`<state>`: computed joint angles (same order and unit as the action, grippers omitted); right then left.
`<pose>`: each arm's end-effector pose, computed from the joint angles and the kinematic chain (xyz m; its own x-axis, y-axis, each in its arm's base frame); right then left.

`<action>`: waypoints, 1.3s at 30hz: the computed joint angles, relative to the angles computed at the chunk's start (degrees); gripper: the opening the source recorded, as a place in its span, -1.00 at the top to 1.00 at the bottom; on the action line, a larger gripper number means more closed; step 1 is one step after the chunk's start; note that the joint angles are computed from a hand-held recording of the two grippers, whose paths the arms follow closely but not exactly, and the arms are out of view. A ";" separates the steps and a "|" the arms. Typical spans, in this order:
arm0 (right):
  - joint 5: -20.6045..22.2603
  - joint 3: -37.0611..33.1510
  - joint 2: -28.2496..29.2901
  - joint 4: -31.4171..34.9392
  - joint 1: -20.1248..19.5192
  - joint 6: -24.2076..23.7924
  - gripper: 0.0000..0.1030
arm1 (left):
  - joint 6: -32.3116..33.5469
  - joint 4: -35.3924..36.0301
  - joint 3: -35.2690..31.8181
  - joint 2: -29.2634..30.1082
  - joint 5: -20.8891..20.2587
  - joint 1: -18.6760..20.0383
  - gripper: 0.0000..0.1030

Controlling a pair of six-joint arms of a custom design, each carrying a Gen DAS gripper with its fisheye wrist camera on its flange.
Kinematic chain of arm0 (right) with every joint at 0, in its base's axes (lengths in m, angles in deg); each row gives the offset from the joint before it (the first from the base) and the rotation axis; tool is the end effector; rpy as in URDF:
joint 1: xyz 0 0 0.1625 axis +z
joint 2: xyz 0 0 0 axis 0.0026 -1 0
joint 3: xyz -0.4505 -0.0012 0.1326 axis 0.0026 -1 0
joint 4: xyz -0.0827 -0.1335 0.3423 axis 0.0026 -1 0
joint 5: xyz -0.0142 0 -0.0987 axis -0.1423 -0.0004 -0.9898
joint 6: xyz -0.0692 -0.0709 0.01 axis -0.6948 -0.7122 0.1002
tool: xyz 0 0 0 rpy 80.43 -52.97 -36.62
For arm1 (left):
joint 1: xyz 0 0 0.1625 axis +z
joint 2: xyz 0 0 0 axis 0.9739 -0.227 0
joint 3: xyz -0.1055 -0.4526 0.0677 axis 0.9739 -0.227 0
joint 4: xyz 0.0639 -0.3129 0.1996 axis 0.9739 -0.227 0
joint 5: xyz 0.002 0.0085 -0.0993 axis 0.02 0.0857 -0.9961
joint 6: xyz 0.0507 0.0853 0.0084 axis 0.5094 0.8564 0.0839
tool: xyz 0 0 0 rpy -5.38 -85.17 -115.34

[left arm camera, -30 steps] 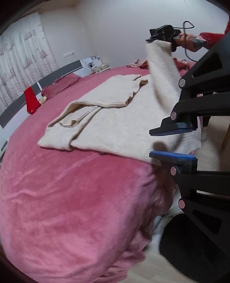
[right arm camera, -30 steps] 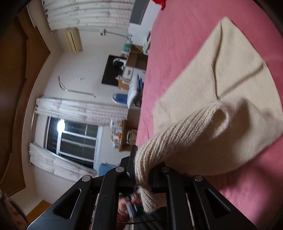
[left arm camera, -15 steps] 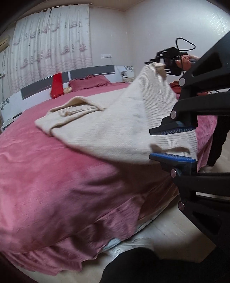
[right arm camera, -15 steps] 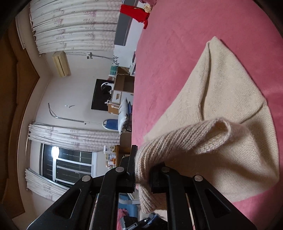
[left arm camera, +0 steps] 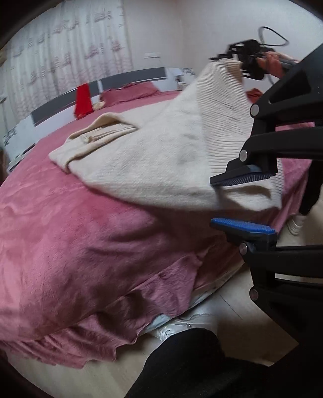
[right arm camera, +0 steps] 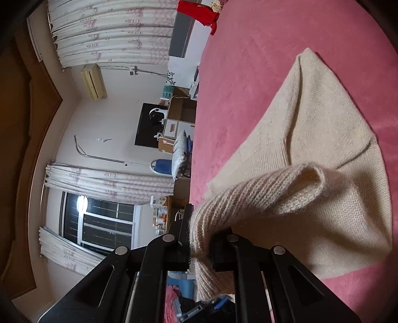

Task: Fold clothes
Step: 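Carry the held ribbed hem over the sweater body toward the collar with the right gripper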

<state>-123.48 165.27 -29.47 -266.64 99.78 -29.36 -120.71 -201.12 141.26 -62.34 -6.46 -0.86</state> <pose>0.2617 -0.6092 0.2075 -0.8723 0.0487 -0.4865 0.3698 0.7166 -0.5914 0.0173 -0.5615 0.3176 -0.9407 -0.3258 0.0947 -0.3300 0.8139 -0.4782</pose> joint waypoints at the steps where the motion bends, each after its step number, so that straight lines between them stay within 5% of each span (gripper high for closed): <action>1: 0.56 0.33 -0.10 -0.20 -0.21 -0.01 0.78 | -0.15 -0.77 -0.02 0.38 -0.70 0.24 0.37; 5: 1.69 1.24 -0.17 -0.71 -0.80 0.16 0.78 | 0.06 0.22 -1.59 2.65 -7.20 1.27 0.27; 7: 2.13 1.81 -0.38 -1.00 -1.11 0.03 0.78 | 0.36 -0.84 -1.31 3.11 -5.97 0.89 0.26; 11: 2.91 2.70 -0.91 -1.14 -1.39 -0.19 0.78 | 1.39 1.81 -1.50 3.00 -1.49 -0.32 0.78; 14: 3.69 3.44 -1.68 -0.23 -1.57 -1.32 0.78 | 4.40 4.93 -2.69 1.71 -2.04 -1.35 0.88; 18: 3.89 4.77 -3.09 1.47 -1.18 -3.54 0.78 | 5.12 4.95 -4.90 -0.38 -17.63 2.19 0.90; 25: 4.80 9.35 -6.78 3.02 -1.56 -5.78 0.78 | 4.20 6.23 -12.40 0.08 -33.45 5.68 0.90; 33: 3.31 6.85 -6.48 2.39 -3.29 -2.86 0.78 | -1.15 3.52 -24.42 9.41 -39.10 6.64 0.90; 39: 1.05 0.67 -3.60 3.78 -4.84 1.54 0.78 | -5.11 6.85 -38.61 18.89 -37.54 6.98 0.88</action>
